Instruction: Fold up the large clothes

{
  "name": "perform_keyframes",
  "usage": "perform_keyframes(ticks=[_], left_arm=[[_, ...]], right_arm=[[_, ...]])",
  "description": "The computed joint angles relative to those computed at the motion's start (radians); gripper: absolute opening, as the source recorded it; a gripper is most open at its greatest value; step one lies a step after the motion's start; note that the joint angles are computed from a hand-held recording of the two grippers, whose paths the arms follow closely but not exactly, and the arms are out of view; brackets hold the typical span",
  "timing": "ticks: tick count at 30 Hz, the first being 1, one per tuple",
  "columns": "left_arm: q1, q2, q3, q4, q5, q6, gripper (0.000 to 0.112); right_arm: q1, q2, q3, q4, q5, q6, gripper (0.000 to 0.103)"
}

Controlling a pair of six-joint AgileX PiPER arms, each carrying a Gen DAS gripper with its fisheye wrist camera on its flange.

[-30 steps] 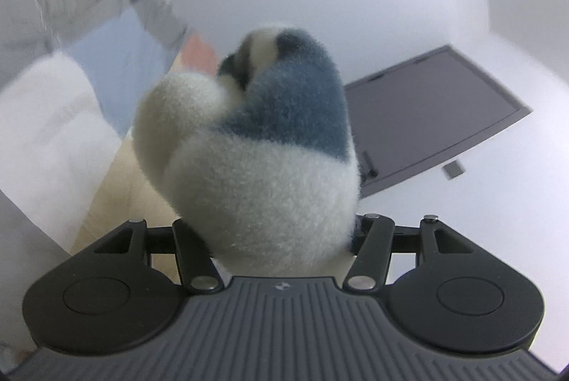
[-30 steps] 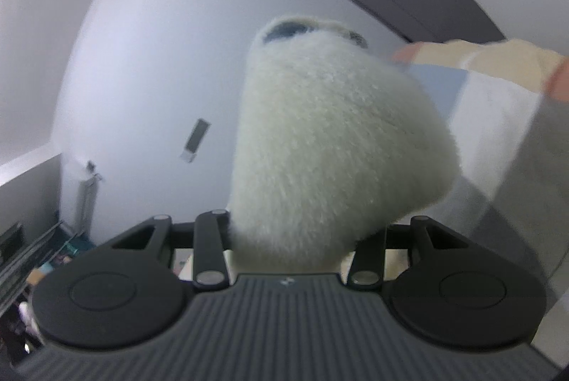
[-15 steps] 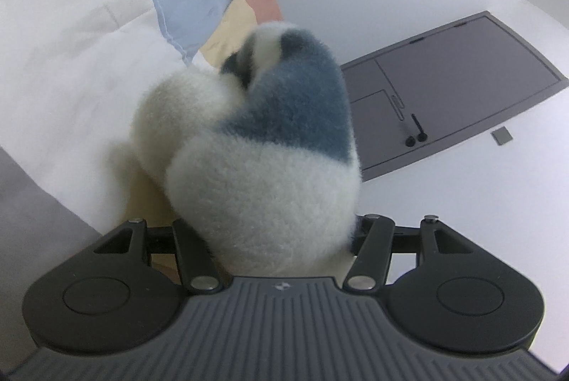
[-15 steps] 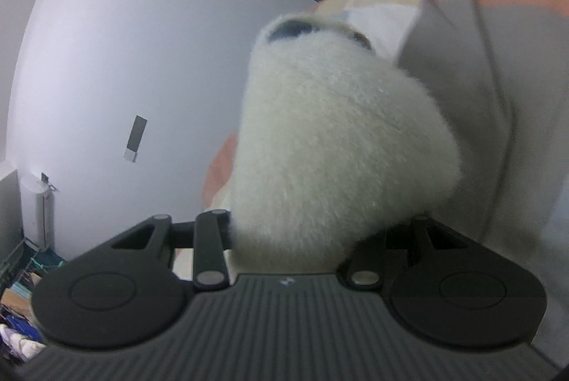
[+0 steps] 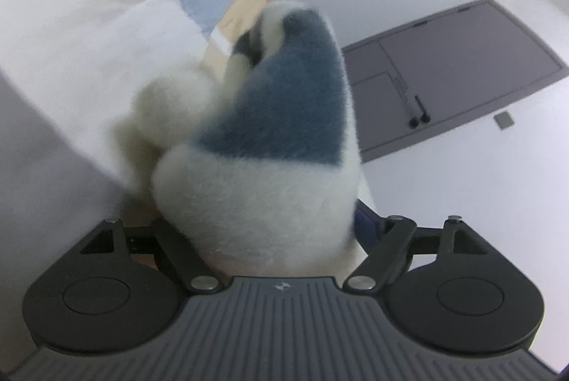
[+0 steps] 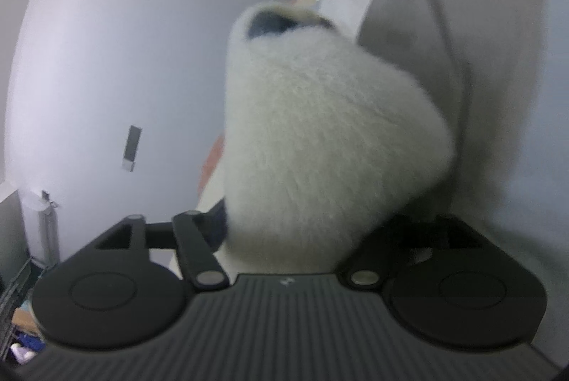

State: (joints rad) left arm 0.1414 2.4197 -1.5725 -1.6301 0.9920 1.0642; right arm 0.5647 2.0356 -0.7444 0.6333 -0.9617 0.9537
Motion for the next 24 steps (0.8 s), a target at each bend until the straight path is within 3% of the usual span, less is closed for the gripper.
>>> perform_keyframes(ticks=[4,10,17,24], left_arm=[[0.048,-0.061,0.047,0.096,0.001,0.001,0.082],[0.124,-0.24,0.169,0.187,-0.026,0.084,0.082],[0.209,-0.545,0.335,0.238,0.025,0.209,0.081],[0.297,-0.858,0.458,0.309,0.126,0.285,0.082]], right_arm=[[0.09,-0.061,0.046,0.128,0.017,-0.055,0.073],[0.277,-0.216,0.084,0.438,0.04,-0.349,0.073],[0.514,-0.387,0.002,0.764,-0.097,-0.811,0.073],[0.713,-0.437,-0.252,0.935,-0.256,-1.294,0.073]])
